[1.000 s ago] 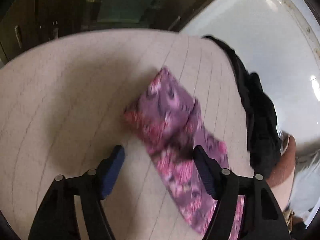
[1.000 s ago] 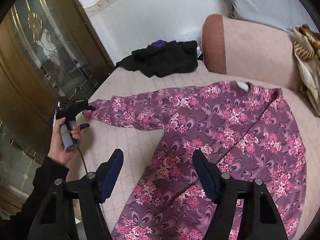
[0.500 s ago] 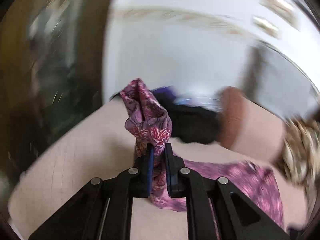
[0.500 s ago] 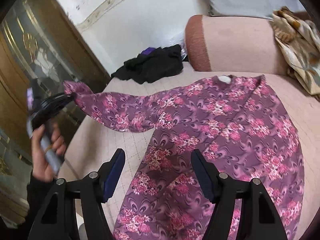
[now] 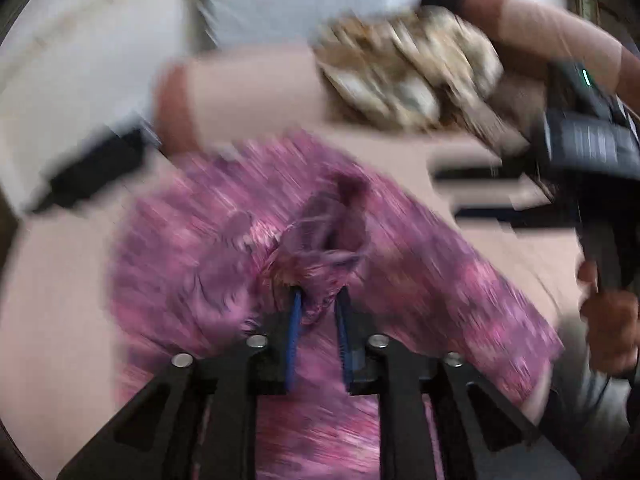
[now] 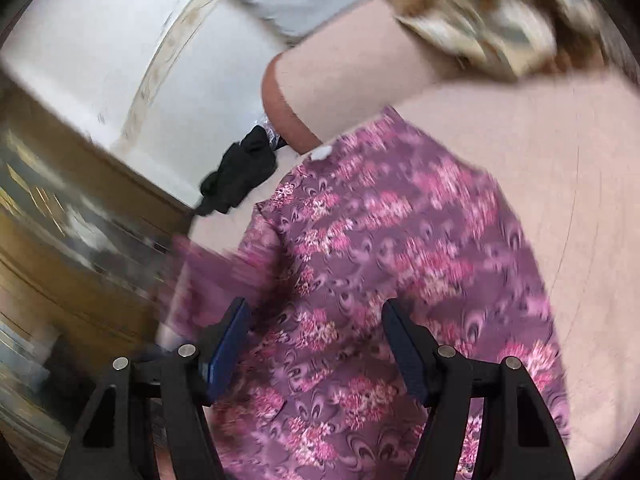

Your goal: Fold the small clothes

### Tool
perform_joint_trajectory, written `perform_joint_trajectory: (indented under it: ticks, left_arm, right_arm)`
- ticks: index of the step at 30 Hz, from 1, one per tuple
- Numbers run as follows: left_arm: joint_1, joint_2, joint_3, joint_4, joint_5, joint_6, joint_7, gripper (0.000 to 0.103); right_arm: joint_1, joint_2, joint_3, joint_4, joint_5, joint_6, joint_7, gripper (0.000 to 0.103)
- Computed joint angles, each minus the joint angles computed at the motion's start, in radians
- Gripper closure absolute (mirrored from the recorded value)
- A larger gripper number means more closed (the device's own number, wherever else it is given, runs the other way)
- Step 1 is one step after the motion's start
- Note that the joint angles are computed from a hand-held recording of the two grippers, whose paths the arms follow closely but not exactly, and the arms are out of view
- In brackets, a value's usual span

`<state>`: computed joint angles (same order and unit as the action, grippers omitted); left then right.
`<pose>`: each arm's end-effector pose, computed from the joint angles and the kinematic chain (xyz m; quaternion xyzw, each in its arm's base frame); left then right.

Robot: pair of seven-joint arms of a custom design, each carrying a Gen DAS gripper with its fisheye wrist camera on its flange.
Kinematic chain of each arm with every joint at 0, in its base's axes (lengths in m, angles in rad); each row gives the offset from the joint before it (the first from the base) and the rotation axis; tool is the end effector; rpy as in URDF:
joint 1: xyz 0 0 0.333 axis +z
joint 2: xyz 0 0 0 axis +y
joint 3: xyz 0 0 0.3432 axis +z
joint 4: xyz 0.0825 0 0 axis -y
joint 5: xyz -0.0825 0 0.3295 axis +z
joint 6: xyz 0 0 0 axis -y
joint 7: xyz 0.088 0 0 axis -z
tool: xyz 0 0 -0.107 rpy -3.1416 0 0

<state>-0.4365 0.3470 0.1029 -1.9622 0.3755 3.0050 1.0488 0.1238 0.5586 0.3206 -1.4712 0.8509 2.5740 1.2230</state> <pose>0.5802 -0.2372 0.4375 -0.5989 0.7210 -0.2763 0.2123 0.6673 0.2419 0.4696 -0.6573 0.6067 0.1179 0.4313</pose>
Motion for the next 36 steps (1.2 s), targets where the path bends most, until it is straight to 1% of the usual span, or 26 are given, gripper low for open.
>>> perform_joint_trajectory:
  ticks: [1, 2, 3, 4, 5, 6, 7, 8, 10, 11, 12, 14, 15, 16, 17, 18, 20, 21, 23, 24, 26, 28, 31, 33, 35, 36]
  left_arm:
    - [0.05, 0.02, -0.081, 0.018, -0.025, -0.048, 0.028, 0.083]
    - [0.075, 0.032, -0.128, 0.029, -0.031, -0.095, 0.034, 0.083]
    - [0.081, 0.029, -0.139, 0.017, -0.031, -0.099, 0.031, 0.082]
    - [0.052, 0.02, -0.116, 0.005, -0.084, -0.098, 0.072, 0.079]
    - [0.043, 0.0, -0.106, -0.016, -0.097, -0.09, 0.074, 0.064]
    - [0.031, -0.011, -0.09, -0.023, -0.089, -0.089, 0.051, 0.044]
    - [0.004, -0.032, -0.051, -0.039, -0.058, -0.084, -0.006, 0.038]
    - [-0.013, -0.056, -0.015, -0.059, -0.021, -0.068, -0.075, 0.035]
    - [0.028, -0.083, -0.031, -0.078, -0.042, -0.072, -0.116, 0.033]
    - [0.058, -0.09, -0.044, -0.079, -0.076, -0.089, -0.141, 0.032]
    - [0.069, -0.105, -0.038, -0.091, -0.077, -0.109, -0.187, 0.032]
    - [0.076, -0.09, -0.006, -0.059, -0.046, -0.195, -0.305, 0.029]
    - [0.096, -0.078, 0.0, -0.048, -0.058, -0.229, -0.351, 0.029]
    - [0.14, -0.072, -0.022, -0.05, -0.117, -0.235, -0.354, 0.029]
    - [0.189, -0.077, -0.052, -0.063, -0.183, -0.232, -0.345, 0.029]
    - [0.227, -0.086, -0.078, -0.082, -0.23, -0.217, -0.338, 0.029]
    - [0.305, -0.105, -0.134, -0.129, -0.352, -0.146, -0.291, 0.028]
    - [0.343, -0.105, -0.167, -0.144, -0.42, -0.113, -0.243, 0.025]
    - [0.387, -0.078, -0.198, -0.132, -0.514, -0.108, -0.178, 0.024]
    - [0.388, -0.065, -0.195, -0.125, -0.538, -0.112, -0.174, 0.024]
    - [0.393, -0.039, -0.197, -0.105, -0.583, -0.115, -0.161, 0.024]
    - [0.399, -0.024, -0.204, -0.096, -0.629, -0.094, -0.146, 0.024]
    - [0.424, -0.029, -0.241, -0.102, -0.711, -0.048, -0.088, 0.024]
    - [0.42, -0.016, -0.237, -0.086, -0.732, -0.037, -0.07, 0.024]
    - [0.427, 0.01, -0.24, -0.052, -0.753, -0.047, -0.049, 0.024]
    - [0.438, 0.019, -0.248, -0.04, -0.773, -0.049, -0.036, 0.024]
  right_arm:
    - [-0.03, 0.009, 0.017, -0.011, 0.042, -0.007, -0.022, 0.028]
    - [-0.051, 0.02, 0.024, -0.019, 0.073, -0.019, -0.039, 0.028]
    - [-0.059, 0.027, 0.023, -0.024, 0.088, -0.03, -0.044, 0.028]
    - [-0.066, 0.036, 0.021, -0.028, 0.102, -0.041, -0.049, 0.028]
    - [-0.074, 0.049, 0.024, -0.023, 0.117, -0.065, -0.055, 0.027]
    - [-0.082, 0.064, 0.027, -0.013, 0.131, -0.093, -0.06, 0.026]
    - [-0.087, 0.084, 0.032, 0.0, 0.146, -0.124, -0.067, 0.026]
    - [-0.078, 0.095, 0.025, 0.009, 0.141, -0.137, -0.066, 0.026]
    - [-0.033, 0.126, -0.014, 0.046, 0.073, -0.154, -0.011, 0.026]
    - [-0.009, 0.146, -0.03, 0.074, 0.029, -0.165, 0.028, 0.026]
    - [0.011, 0.173, -0.036, 0.112, -0.011, -0.18, 0.058, 0.028]
    - [0.042, 0.219, -0.036, 0.177, -0.084, -0.206, 0.078, 0.033]
    - [0.086, 0.231, -0.07, 0.205, -0.164, -0.206, 0.126, 0.041]
    - [0.14, 0.234, -0.12, 0.229, -0.263, -0.206, 0.192, 0.068]
    - [0.164, 0.231, -0.136, 0.249, -0.336, -0.217, 0.227, 0.085]
    - [0.154, 0.215, -0.117, 0.242, -0.339, -0.228, 0.224, 0.09]
    - [0.057, 0.132, -0.003, 0.143, -0.216, -0.189, 0.122, 0.091]
    - [0.024, 0.083, 0.03, 0.088, -0.166, -0.163, 0.064, 0.091]
    - [-0.037, -0.033, 0.077, -0.036, -0.036, -0.104, -0.072, 0.091]
    - [-0.047, -0.07, 0.078, -0.076, 0.004, -0.09, -0.107, 0.091]
    - [-0.023, -0.101, 0.028, -0.122, -0.012, -0.076, -0.091, 0.09]
    - [0.022, -0.071, -0.048, -0.112, -0.093, -0.105, 0.006, 0.09]
    - [-0.001, -0.056, -0.053, -0.14, -0.062, -0.113, 0.027, 0.09]
    - [-0.037, -0.103, -0.027, -0.198, 0.017, -0.082, -0.068, 0.09]
    - [0.01, -0.12, -0.08, -0.217, -0.071, -0.049, -0.039, 0.087]
    - [0.053, -0.103, -0.124, -0.2, -0.187, -0.053, 0.013, 0.079]
